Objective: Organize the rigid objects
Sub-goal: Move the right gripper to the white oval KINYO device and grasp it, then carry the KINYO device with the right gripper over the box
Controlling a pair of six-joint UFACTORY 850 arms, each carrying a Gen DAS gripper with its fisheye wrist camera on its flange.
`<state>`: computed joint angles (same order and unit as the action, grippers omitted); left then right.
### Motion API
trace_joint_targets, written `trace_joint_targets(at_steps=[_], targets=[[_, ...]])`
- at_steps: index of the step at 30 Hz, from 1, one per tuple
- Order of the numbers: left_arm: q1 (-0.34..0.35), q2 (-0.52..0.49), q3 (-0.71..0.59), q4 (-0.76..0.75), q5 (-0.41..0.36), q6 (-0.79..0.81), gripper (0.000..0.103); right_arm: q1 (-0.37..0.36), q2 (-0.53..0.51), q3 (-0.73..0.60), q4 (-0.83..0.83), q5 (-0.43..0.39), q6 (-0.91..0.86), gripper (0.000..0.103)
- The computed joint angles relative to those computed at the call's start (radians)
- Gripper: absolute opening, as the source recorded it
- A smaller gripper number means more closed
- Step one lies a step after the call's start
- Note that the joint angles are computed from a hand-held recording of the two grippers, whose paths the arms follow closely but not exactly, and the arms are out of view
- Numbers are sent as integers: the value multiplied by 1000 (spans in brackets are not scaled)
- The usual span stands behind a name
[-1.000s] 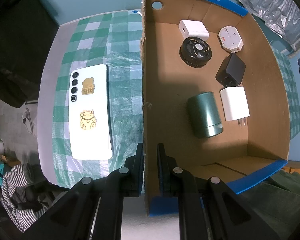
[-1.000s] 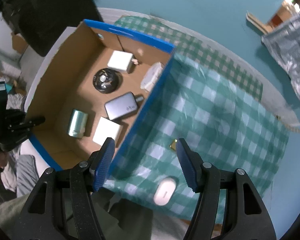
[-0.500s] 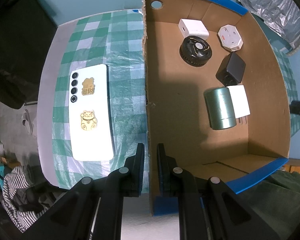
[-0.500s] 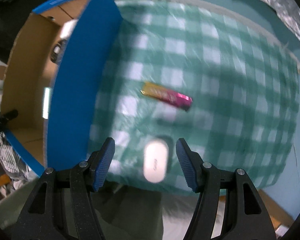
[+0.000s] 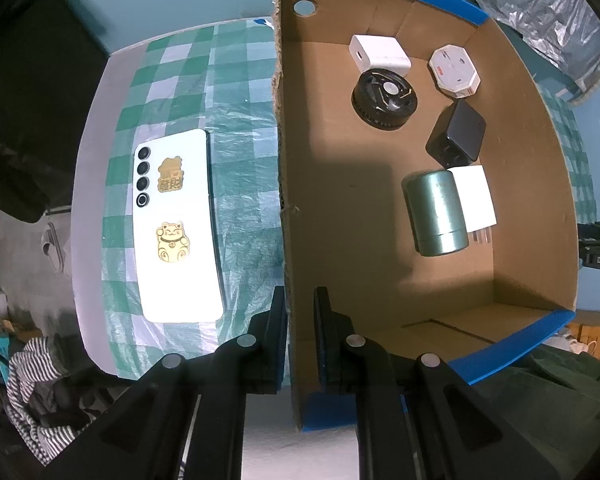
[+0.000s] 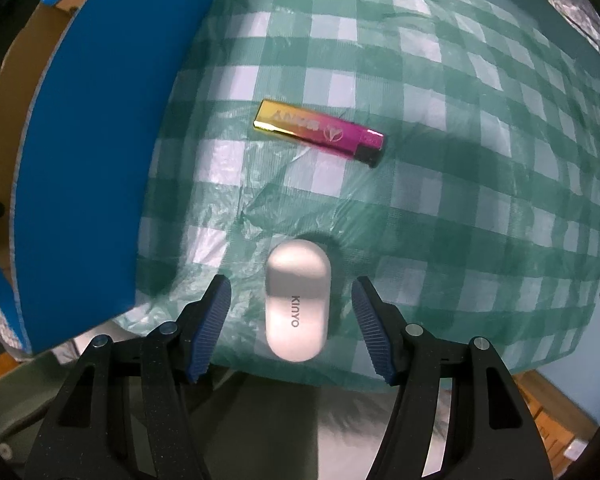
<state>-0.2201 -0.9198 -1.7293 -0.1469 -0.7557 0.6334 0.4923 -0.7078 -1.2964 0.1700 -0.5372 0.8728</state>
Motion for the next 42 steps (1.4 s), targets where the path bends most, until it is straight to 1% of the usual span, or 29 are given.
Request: trace_joint_targets(at_steps=[2, 4, 6, 9, 13, 17, 18, 20, 21, 23, 26, 33, 42], targets=[[0, 1, 2, 1, -1, 5, 12, 6, -16, -11, -22, -5, 33, 64], [2, 1, -1, 1, -4, 10, 12, 6, -25, -8, 3, -1, 29, 63], [3, 2, 0, 1, -6, 16, 12, 8, -31, -7, 22, 3, 23, 60], [4, 1, 0, 3, -8, 21, 12, 12, -40, -7, 32, 5, 26, 59], [9, -3, -7, -4, -17, 28, 12, 16, -49, -13, 38, 9, 33, 53], [10, -5, -11, -5, -17, 30, 12, 18, -53, -11, 32, 19, 38, 51], [10, -5, -11, -7, -16, 31, 12, 20, -57, -15, 24, 14, 46, 50], [10, -3, -9, -11, -14, 36, 12, 22, -54, -20, -1, -12, 64, 40], [10, -3, -8, -12, -14, 37, 12, 19, -54, -24, 3, -13, 57, 38], [9, -4, -8, -15, -14, 41, 12, 13, -56, -24, 45, -1, 17, 38], [8, -3, -8, -19, -12, 47, 12, 14, -58, -36, 22, -22, 24, 37], [8, -3, -12, -24, -12, 52, 12, -5, -31, -58, 4, -44, 2, 37], [5, -7, -16, -24, -9, 45, 12, -18, -16, -129, -58, -98, -15, 37]])
